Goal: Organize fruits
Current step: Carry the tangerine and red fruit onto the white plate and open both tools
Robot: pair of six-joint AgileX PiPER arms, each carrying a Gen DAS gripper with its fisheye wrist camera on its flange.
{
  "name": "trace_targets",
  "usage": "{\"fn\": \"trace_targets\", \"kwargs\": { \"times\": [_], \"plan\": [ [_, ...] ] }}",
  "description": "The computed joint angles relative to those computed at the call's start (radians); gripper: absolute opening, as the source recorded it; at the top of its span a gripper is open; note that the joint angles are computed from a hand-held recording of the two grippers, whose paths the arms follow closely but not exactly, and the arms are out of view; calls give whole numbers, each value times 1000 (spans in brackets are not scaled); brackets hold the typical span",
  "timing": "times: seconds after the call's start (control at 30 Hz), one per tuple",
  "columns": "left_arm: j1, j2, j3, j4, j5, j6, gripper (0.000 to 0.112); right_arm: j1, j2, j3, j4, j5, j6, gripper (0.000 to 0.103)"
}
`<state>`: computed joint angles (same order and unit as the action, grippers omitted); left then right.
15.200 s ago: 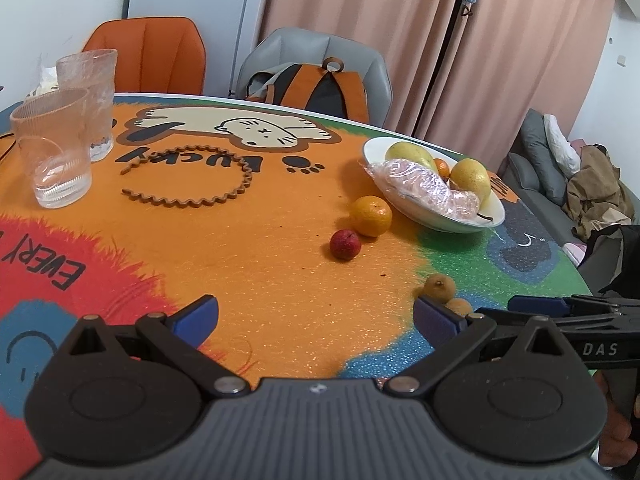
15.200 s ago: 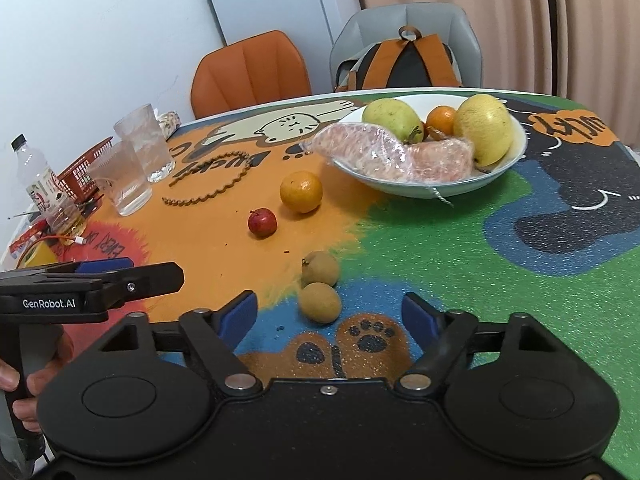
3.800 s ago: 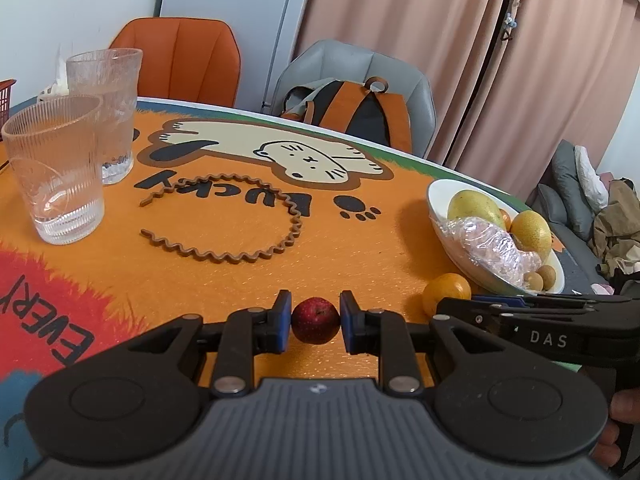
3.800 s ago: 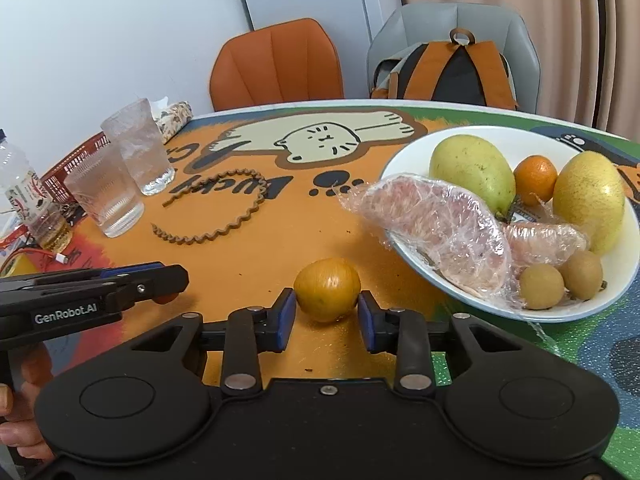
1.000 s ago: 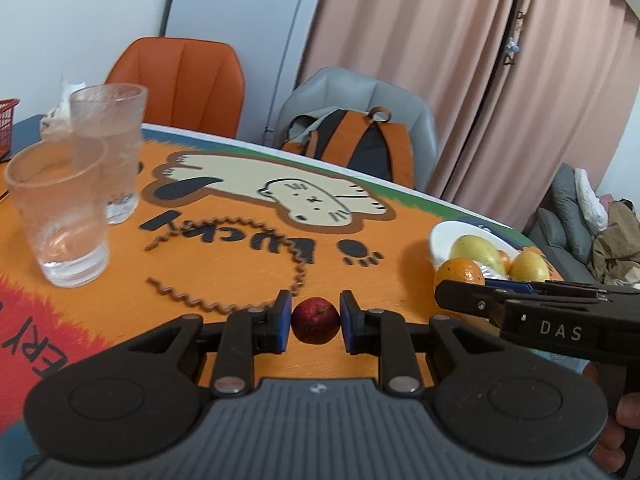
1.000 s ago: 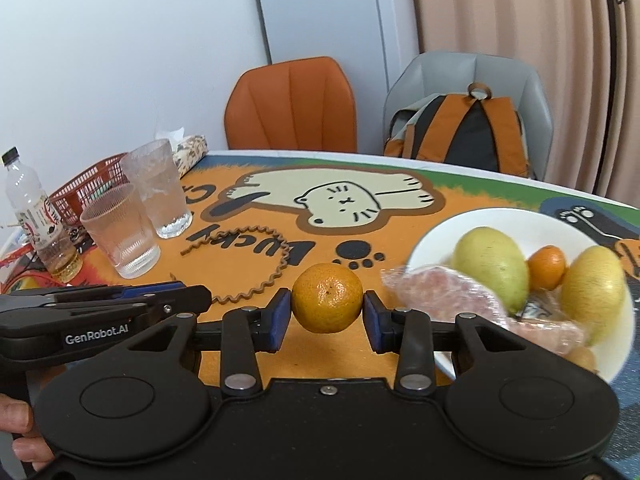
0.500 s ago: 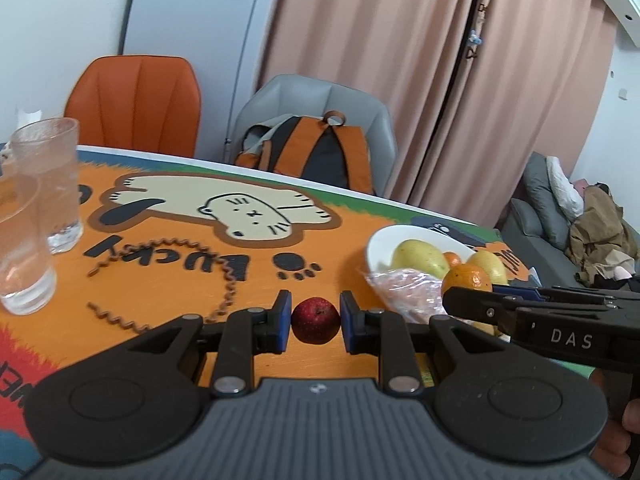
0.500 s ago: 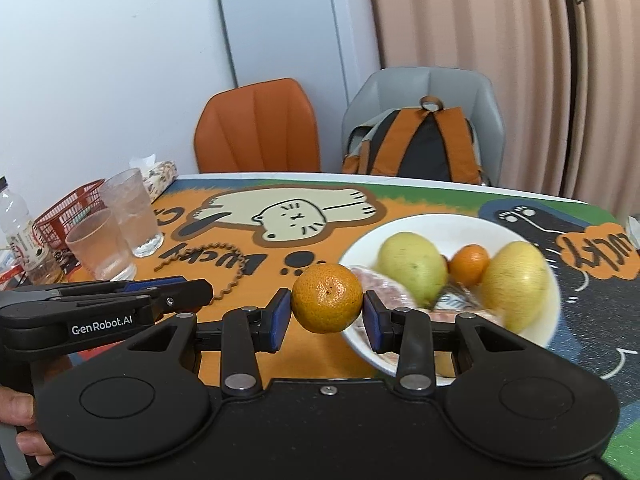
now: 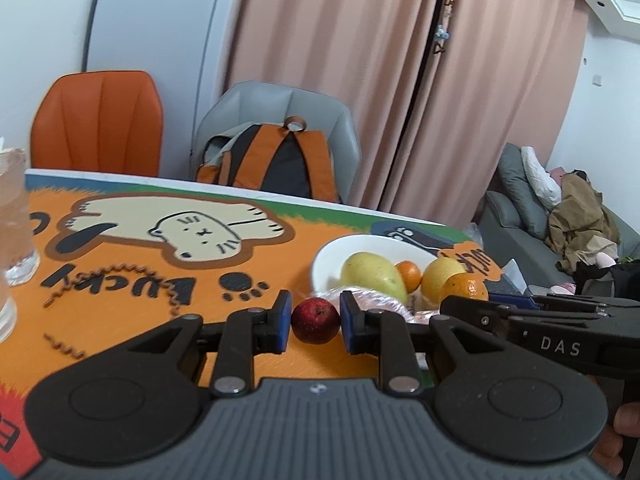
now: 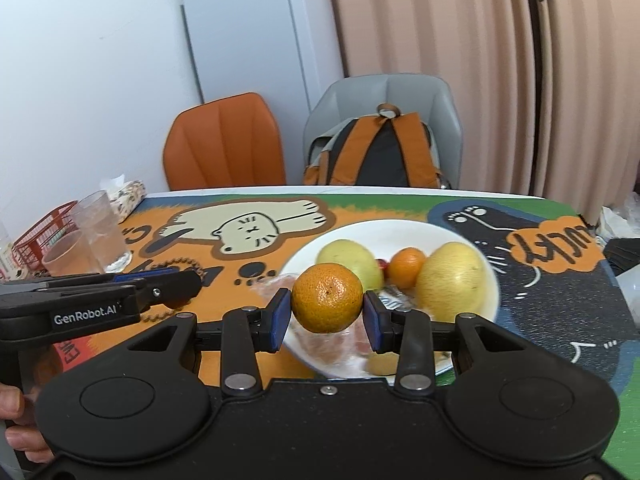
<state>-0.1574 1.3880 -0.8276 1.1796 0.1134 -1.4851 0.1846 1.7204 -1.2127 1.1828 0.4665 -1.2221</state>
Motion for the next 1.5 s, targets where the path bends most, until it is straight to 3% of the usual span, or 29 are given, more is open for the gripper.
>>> {"fn": "trace_targets", "kwargs": {
  "times": [0.47,0.9,1.03,1.5],
  "plan": [
    [-19,136,-178,-459,-13,499,24,-80,72,-79,14,0,15,36],
    [-42,241,-295,-614,11,672,24,-87,159,-190,13,40,26,38],
    [-43,265,-326,-645,20,713,24,-89,184,-216,68,60,-17,53],
    [-69,343,-426,-812,45,902,24,-152,192,-198,43,86,31,53]
  ]
}}
